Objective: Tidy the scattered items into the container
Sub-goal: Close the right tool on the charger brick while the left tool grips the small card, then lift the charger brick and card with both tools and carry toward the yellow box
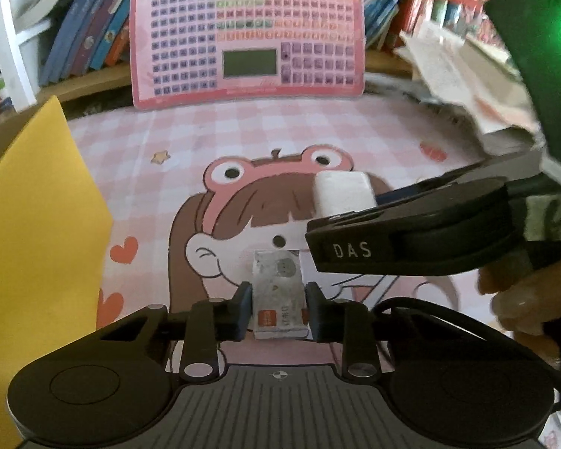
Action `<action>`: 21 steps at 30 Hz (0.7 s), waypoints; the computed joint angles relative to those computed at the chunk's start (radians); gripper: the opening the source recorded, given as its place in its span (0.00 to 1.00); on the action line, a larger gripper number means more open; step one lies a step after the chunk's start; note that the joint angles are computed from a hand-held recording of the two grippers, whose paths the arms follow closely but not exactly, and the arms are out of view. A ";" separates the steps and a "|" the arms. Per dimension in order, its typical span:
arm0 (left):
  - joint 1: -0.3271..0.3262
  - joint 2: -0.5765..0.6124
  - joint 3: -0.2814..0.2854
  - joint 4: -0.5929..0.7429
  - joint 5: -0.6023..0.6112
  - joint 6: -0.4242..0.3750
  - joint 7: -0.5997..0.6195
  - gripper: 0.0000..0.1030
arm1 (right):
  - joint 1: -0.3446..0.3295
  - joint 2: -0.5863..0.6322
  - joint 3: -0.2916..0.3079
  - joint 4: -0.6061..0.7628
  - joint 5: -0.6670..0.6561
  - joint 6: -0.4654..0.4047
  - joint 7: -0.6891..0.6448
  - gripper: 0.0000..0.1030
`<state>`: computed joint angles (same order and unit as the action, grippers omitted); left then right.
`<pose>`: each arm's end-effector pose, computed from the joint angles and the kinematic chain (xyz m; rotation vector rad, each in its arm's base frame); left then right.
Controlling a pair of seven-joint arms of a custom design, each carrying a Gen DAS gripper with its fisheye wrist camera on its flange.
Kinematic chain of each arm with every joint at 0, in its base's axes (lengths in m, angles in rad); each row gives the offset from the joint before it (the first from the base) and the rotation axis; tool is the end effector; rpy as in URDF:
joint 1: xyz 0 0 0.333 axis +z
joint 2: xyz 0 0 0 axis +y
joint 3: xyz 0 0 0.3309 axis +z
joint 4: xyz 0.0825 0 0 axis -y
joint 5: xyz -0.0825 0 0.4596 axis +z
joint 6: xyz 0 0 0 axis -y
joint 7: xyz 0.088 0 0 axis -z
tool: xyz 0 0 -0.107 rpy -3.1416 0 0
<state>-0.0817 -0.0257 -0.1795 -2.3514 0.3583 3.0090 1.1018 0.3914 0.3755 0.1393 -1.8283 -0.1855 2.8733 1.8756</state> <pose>0.5709 -0.1793 0.3799 -1.7223 1.9671 -0.7405 0.6483 0.3815 0.3781 -2.0619 1.4268 -0.3907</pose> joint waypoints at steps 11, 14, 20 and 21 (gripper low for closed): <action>-0.051 -0.113 0.012 -0.074 -0.417 -0.032 0.362 0.28 | -0.031 -0.107 0.041 -0.109 0.080 0.036 -0.027 0.45; -0.077 -0.150 0.028 -0.100 -0.519 -0.035 0.460 0.28 | -0.034 -0.158 0.049 -0.158 0.118 0.040 -0.036 0.45; -0.131 -0.226 0.065 -0.149 -0.707 -0.069 0.614 0.28 | -0.008 -0.246 0.039 -0.247 0.143 0.043 -0.009 0.45; -0.146 -0.243 0.077 -0.160 -0.745 -0.072 0.645 0.28 | -0.001 -0.262 0.037 -0.265 0.142 0.045 0.004 0.45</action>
